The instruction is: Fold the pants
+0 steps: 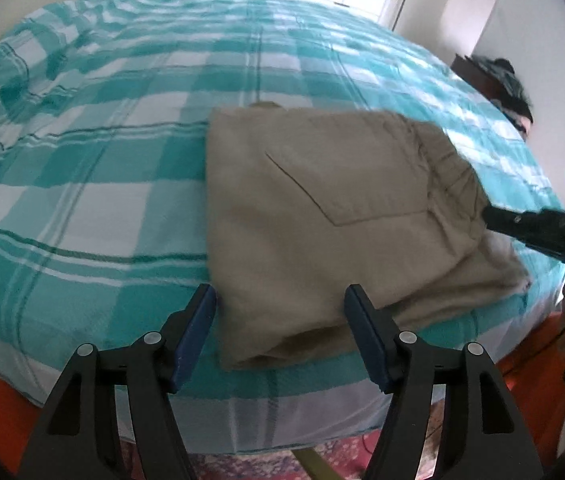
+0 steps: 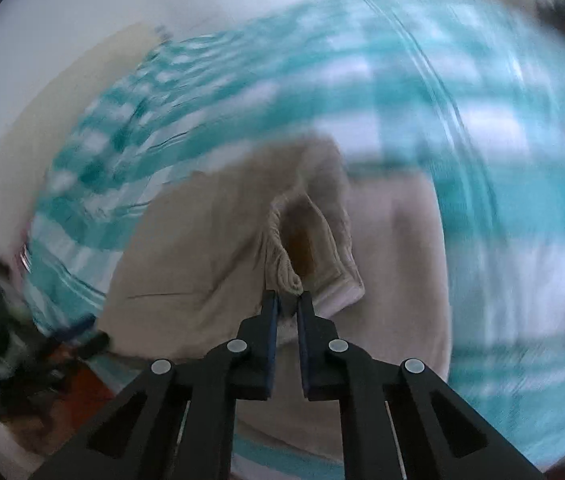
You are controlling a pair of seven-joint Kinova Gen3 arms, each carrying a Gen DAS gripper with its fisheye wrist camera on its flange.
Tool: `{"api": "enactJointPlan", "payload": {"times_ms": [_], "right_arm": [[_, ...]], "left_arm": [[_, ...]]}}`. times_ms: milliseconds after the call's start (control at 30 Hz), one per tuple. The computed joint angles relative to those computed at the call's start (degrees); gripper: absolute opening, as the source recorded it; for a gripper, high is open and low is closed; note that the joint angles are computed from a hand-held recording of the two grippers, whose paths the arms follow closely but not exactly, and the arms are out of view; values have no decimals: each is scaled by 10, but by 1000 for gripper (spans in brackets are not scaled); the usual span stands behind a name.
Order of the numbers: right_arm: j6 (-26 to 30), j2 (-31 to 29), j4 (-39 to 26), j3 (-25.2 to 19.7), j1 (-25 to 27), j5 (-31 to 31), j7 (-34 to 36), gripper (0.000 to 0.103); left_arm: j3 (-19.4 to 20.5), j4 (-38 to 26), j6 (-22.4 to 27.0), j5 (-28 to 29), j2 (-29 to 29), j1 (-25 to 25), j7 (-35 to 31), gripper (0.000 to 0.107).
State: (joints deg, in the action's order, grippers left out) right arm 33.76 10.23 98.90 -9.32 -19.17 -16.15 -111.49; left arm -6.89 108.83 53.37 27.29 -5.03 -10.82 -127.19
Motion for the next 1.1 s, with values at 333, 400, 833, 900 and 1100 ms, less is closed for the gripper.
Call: {"api": "enactJointPlan", "payload": {"times_ms": [333, 400, 833, 900, 1100], "right_arm": [[-51, -9, 51, -128, 176, -184, 144, 66], [-15, 26, 14, -83, 128, -169, 157, 67], [-15, -48, 41, -86, 159, -247, 204, 25], [-13, -58, 73, -44, 128, -218, 171, 25], [2, -43, 93, -23, 109, -203, 141, 44]], "left_arm": [[-1, 4, -4, 9, -1, -2, -4, 68], [-1, 2, -2, 6, -2, -1, -1, 68], [-75, -52, 55, 48, -15, 48, -14, 70], [-33, -48, 42, 1, -2, 47, 11, 67], [48, -23, -6, -98, 15, 42, 59, 56]]}}
